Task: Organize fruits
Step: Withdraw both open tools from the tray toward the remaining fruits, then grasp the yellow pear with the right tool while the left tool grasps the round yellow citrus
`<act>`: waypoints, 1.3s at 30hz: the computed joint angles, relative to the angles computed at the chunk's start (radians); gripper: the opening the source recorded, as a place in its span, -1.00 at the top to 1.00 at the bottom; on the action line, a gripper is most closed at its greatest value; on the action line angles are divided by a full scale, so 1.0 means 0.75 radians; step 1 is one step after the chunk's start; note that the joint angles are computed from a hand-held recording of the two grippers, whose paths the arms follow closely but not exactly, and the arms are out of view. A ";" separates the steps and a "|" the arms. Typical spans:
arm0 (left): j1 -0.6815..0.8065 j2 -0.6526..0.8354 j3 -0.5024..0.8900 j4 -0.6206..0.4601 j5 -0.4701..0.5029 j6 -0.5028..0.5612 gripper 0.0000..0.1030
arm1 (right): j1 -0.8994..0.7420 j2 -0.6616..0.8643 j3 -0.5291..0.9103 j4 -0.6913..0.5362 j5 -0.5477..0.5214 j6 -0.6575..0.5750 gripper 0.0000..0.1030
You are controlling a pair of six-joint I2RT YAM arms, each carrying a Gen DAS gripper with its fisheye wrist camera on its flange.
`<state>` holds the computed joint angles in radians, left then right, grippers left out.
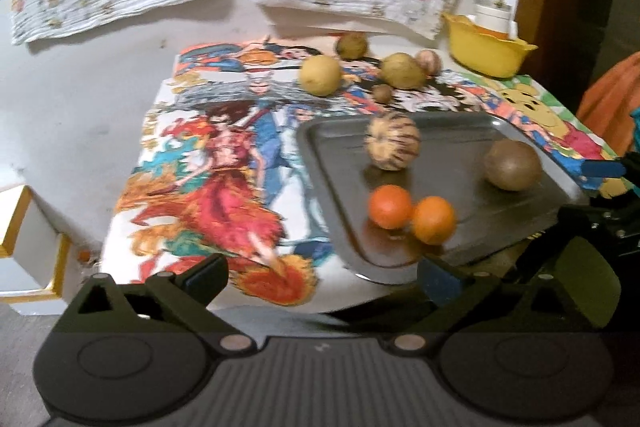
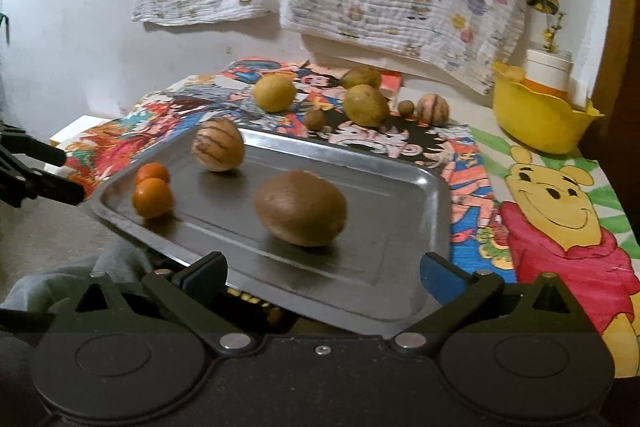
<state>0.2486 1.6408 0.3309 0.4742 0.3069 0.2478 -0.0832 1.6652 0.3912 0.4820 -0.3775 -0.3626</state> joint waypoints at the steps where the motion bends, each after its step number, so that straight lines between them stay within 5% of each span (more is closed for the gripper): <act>1: 0.010 0.003 0.013 -0.007 -0.005 0.002 -0.99 | -0.006 0.002 0.008 -0.007 0.003 0.000 -0.99; 19: -0.025 0.161 0.364 -0.135 -0.075 -0.019 -0.99 | 0.022 0.208 0.321 -0.068 0.007 0.065 -0.99; 39: -0.110 0.615 0.970 -0.355 -0.101 -0.103 -0.99 | 0.150 0.593 0.917 -0.288 0.090 0.002 -0.99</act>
<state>0.1662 2.1023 1.0586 0.2083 0.2311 0.1704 0.0290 2.1100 1.0790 0.2663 -0.3099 -0.3609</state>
